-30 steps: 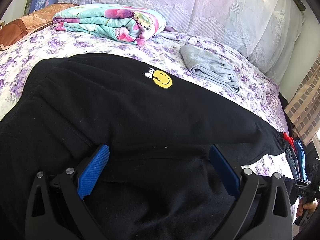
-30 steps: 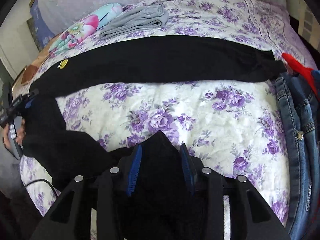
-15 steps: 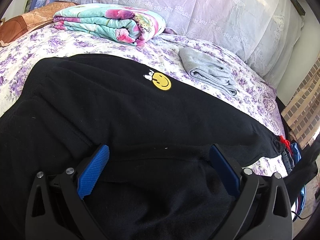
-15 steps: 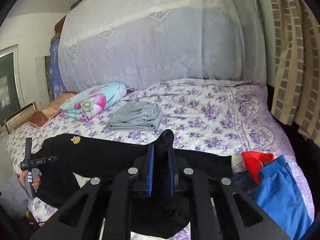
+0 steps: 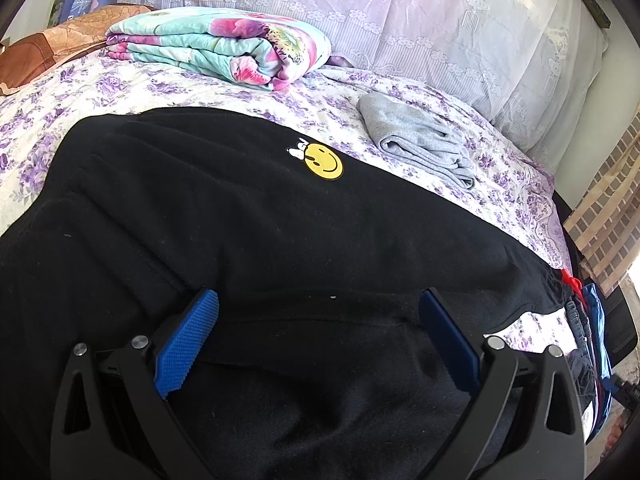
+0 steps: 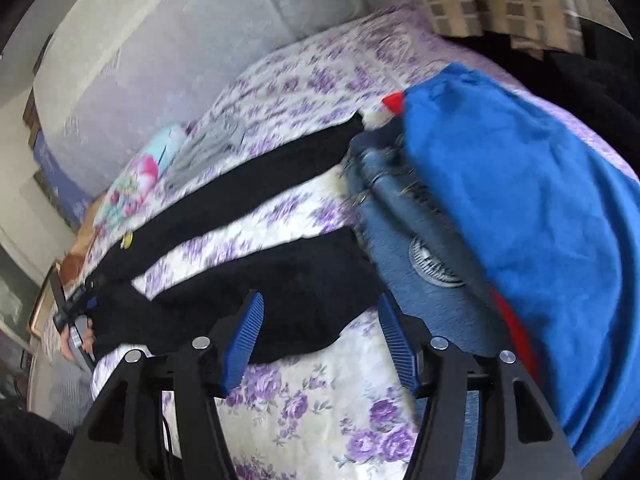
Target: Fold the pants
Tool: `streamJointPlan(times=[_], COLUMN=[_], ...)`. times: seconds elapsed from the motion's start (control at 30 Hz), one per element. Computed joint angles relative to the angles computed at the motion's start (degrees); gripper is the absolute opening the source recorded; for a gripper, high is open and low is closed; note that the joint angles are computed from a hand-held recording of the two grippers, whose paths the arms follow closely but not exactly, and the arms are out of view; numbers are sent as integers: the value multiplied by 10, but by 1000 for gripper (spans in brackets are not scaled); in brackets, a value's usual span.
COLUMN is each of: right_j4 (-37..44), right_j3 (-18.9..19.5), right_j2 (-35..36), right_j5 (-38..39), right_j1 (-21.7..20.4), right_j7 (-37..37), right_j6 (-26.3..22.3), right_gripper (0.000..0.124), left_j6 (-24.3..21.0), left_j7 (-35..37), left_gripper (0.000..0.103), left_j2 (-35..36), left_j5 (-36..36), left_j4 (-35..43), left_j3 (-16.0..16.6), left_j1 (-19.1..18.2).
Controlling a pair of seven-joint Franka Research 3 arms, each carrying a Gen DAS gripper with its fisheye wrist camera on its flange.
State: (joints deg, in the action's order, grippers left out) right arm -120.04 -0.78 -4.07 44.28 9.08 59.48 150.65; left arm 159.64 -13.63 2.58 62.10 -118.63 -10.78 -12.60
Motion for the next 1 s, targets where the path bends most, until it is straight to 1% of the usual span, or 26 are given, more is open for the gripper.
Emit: streamJointPlan(times=[0.07,0.17,0.2,0.27,0.3,0.33,0.37,0.4,0.43,0.47,0.5,0.53,0.6,0.67,0.7,0.73,0.8,0.87,0.9,0.93,0.97,1.0], right_j4=[-7,-31,-35,-29,-24,-14,-3,6,10,9,3,-5,-24,-29,-29,-25,-1,47,77,118,163,211], right_j3=[3,-3,-9,-21,-26,-29,-28,-23,-17,-11,-5,-3,-3,-10,-13,-12,-7,-3,1,6,6,4], right_j2=[3,-9,-9,1,9,20,36,49,57,59,53,38,-13,-57,-74,-84,-80,-35,-4,40,88,135], right_j5=[0,60,98,208,270,325,358,374,381,387,397,417,457,476,479,475,447,406,366,305,221,158], right_j1=[3,4,4,1,-3,-8,-15,-19,-23,-24,-24,-26,-23,-18,-13,-7,5,12,13,12,10,6], right_j7=[15,23,14,-17,-41,-64,-71,-69,-65,-57,-55,-70,-126,-153,-160,-165,-154,-103,-64,-8,67,126], right_j6=[-13,-17,-24,-48,-66,-90,-110,-113,-107,-91,-76,-71,-66,-77,-77,-68,-39,-14,11,35,44,42], right_gripper=[60,60,60,59,55,45,34,26,15,12,11,9,9,9,9,9,9,13,17,49,74,73], left_j6=[0,0,0,0,1,1,2,2,3,4,5,5,4,6,7,7,7,7,7,7,7,7], left_j7=[0,1,2,2,1,1,0,0,-2,-2,-2,-2,-1,-5,-7,-8,-8,-7,-7,-7,-7,-7], left_gripper=[98,98,98,98,98,98,98,98,98,98,98,98,98,98,98,98,98,98,98,98,98,98], left_j2=[0,0,0,0,0,0,1,1,1,1,1,1,1,0,0,0,0,0,0,0,0,0], left_j5=[0,-1,-1,-1,0,-1,0,1,2,3,3,3,2,5,7,9,9,8,8,8,8,8], left_j4=[0,0,0,0,-1,0,0,0,-1,0,0,0,-1,-1,-1,-2,-2,-2,-2,-2,-2,-2], left_j3=[0,0,0,0,1,0,1,1,1,1,2,2,1,2,2,2,2,1,1,1,1,1], left_j1=[0,0,0,0,0,0,0,1,1,1,1,1,1,1,1,1,2,2,2,2,2,2])
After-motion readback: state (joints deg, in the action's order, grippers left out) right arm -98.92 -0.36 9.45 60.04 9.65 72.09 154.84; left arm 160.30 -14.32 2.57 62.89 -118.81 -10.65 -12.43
